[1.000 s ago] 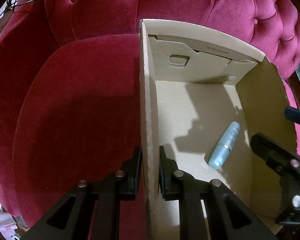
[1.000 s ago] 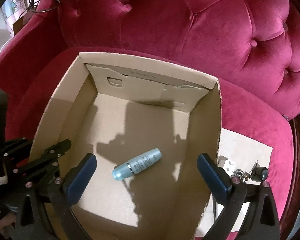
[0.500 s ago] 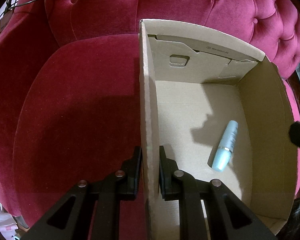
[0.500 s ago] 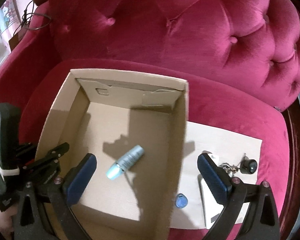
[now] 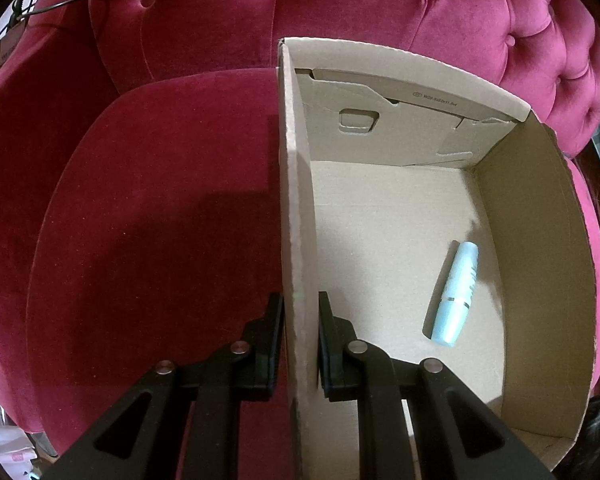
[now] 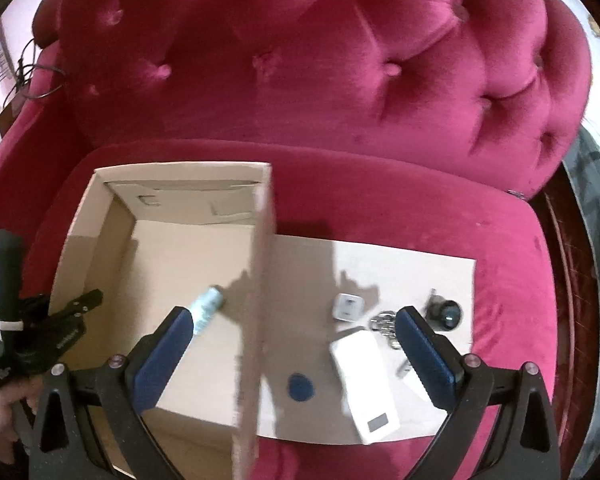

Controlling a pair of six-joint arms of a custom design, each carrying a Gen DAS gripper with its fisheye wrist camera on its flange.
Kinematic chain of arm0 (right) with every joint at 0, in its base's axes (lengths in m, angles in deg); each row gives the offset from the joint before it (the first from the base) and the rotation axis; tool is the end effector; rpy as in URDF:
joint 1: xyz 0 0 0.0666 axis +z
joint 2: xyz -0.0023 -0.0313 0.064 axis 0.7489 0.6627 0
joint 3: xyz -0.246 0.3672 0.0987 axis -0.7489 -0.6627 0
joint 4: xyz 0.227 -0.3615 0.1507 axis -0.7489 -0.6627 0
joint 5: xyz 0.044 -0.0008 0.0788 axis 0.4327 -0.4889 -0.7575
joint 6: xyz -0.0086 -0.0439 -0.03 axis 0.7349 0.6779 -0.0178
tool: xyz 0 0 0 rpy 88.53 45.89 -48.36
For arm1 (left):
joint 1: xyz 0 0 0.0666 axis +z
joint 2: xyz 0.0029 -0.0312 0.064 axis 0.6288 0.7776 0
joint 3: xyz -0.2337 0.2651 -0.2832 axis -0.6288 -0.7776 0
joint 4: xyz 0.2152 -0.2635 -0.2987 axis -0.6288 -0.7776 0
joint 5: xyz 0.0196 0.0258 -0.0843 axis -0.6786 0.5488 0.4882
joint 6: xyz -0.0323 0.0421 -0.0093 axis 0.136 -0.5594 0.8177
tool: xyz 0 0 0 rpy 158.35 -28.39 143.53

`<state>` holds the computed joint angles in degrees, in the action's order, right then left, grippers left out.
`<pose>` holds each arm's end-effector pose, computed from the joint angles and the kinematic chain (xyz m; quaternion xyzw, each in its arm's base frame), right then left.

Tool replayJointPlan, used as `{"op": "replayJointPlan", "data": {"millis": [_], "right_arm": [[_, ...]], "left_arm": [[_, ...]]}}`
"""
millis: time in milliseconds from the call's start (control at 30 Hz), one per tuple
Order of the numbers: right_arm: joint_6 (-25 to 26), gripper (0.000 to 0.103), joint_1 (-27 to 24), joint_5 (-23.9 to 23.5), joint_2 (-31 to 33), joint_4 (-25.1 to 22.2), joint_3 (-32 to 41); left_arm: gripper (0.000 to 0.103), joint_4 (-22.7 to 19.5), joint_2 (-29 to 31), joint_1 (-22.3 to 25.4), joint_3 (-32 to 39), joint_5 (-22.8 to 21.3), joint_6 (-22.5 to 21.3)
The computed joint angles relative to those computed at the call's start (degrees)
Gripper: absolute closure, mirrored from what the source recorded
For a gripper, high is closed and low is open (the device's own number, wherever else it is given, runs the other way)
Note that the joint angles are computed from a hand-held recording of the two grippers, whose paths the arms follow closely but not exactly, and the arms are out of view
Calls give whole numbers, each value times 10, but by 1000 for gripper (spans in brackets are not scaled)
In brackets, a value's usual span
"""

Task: Organize rigid objects
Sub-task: 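Move the right gripper back over the paper sheet toward the white charger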

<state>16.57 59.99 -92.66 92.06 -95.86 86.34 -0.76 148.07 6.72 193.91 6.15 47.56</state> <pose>0.6106 0.1264 0.5771 -0.2160 0.9427 0.0319 0.2522 0.5488 -0.3363 0.4816 -0.1678 0.9685 0.0030 0.1841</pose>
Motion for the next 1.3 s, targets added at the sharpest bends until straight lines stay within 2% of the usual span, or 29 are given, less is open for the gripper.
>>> {"op": "replayJointPlan", "data": {"millis": [400,633,1300], "right_arm": [[16,0,-59,21,1,5,-7],[15,0,-85,28,1,26,-33],[1,0,-121,37,23,69,-99]], "left_arm": [[86,-4,1,0,3,0,1],[86,-6,4,-1,7,-1,1],[86,-9,7,0,8,-2,0]]}}
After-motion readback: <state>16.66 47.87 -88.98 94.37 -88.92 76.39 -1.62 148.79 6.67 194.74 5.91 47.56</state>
